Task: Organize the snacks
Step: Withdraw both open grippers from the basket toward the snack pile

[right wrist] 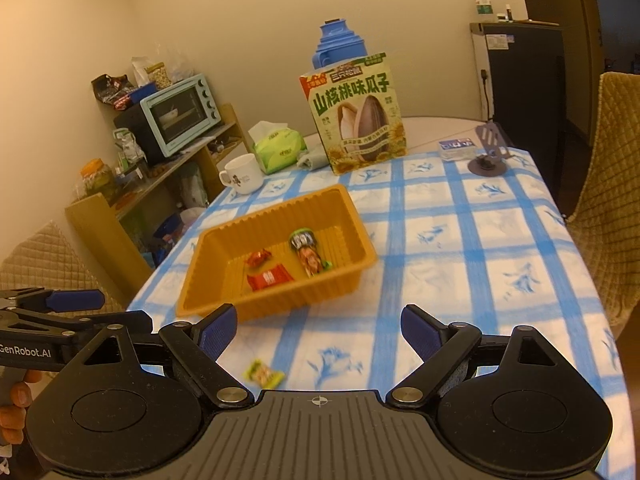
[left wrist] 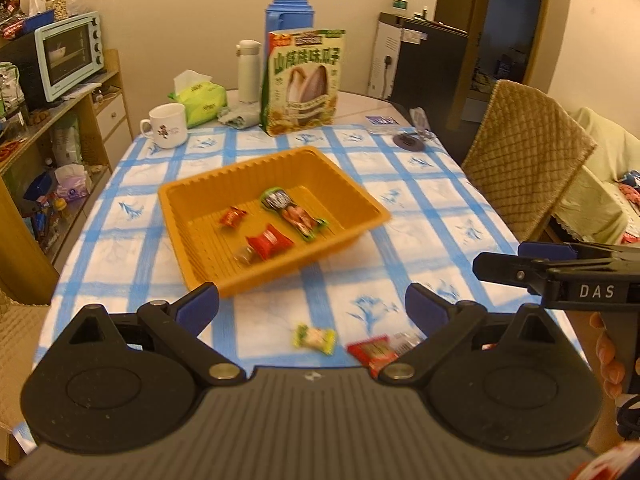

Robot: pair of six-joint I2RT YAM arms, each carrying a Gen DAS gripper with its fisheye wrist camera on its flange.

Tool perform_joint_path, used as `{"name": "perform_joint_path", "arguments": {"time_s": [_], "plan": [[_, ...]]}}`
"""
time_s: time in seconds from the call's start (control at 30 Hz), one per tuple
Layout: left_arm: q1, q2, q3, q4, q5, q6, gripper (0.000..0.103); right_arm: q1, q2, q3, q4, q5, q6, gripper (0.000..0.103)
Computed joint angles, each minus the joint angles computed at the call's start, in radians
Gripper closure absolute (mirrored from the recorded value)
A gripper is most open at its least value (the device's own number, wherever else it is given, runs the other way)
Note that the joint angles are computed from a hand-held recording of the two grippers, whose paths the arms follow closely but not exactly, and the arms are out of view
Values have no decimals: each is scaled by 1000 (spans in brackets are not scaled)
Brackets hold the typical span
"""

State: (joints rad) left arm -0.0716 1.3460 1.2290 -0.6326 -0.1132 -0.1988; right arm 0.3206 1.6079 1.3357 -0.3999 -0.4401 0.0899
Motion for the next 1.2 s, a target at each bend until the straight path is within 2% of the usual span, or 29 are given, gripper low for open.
{"name": "perform_joint_path", "arguments": {"time_s": [0.57, 0.93, 1.2], "plan": [[-190, -146, -165, -38, -86, -141, 4, -153, -197, -243, -100, -59, -133, 14], [-234, -140, -229, -40, -101, -182, 8, -223, -215, -319, -146, -67, -199, 14], [-226, -121, -257, -29, -102, -179, 11, -202, -193, -344, -128, -61, -219, 14]]}}
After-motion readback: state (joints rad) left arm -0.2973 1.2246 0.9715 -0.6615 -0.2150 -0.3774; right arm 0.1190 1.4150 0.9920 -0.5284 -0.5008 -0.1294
